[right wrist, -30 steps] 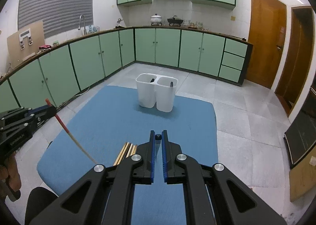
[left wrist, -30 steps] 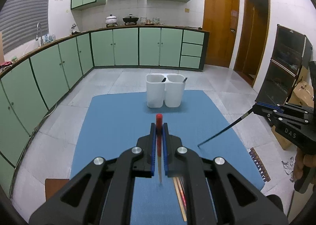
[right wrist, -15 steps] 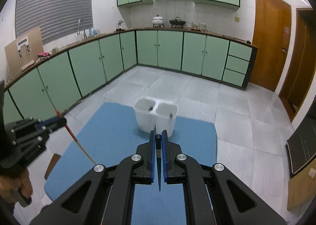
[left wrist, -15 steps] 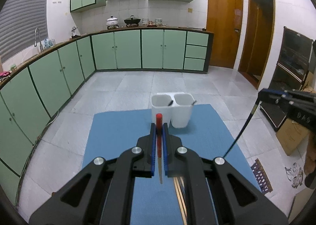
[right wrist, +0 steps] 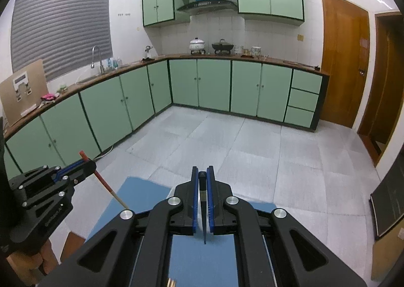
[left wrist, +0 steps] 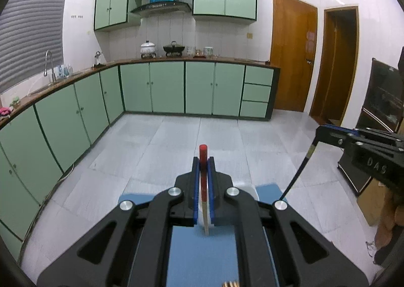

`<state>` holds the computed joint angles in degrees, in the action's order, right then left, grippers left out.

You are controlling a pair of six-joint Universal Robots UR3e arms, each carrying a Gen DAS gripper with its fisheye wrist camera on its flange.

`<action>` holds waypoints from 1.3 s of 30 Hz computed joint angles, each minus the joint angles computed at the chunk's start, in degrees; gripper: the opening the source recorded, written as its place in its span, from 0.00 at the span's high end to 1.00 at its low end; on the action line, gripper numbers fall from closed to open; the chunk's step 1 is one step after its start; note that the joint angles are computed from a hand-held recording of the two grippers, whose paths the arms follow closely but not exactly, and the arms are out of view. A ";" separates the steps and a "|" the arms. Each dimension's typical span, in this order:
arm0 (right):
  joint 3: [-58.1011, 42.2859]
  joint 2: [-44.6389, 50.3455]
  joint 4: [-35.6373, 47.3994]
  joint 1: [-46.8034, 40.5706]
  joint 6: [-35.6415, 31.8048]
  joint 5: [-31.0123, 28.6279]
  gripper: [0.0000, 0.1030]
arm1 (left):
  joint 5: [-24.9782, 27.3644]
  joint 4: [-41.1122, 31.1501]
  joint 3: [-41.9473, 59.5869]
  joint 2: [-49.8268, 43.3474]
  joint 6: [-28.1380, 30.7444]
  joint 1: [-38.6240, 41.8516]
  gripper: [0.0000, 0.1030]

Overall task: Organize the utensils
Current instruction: 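Carry both chopsticks to the white holder and release them inside, then move both open tools back to the remaining chopsticks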

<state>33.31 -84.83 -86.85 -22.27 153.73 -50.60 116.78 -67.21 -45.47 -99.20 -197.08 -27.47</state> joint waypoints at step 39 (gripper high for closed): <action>48.01 -35.56 14.88 -30.79 -36.29 22.31 0.89 | 5.52 21.23 -43.59 21.45 -1.02 -5.20 0.72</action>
<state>81.31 -120.39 -71.97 -53.06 117.44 -28.29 122.30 -45.98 -89.06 -77.76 -198.10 -32.67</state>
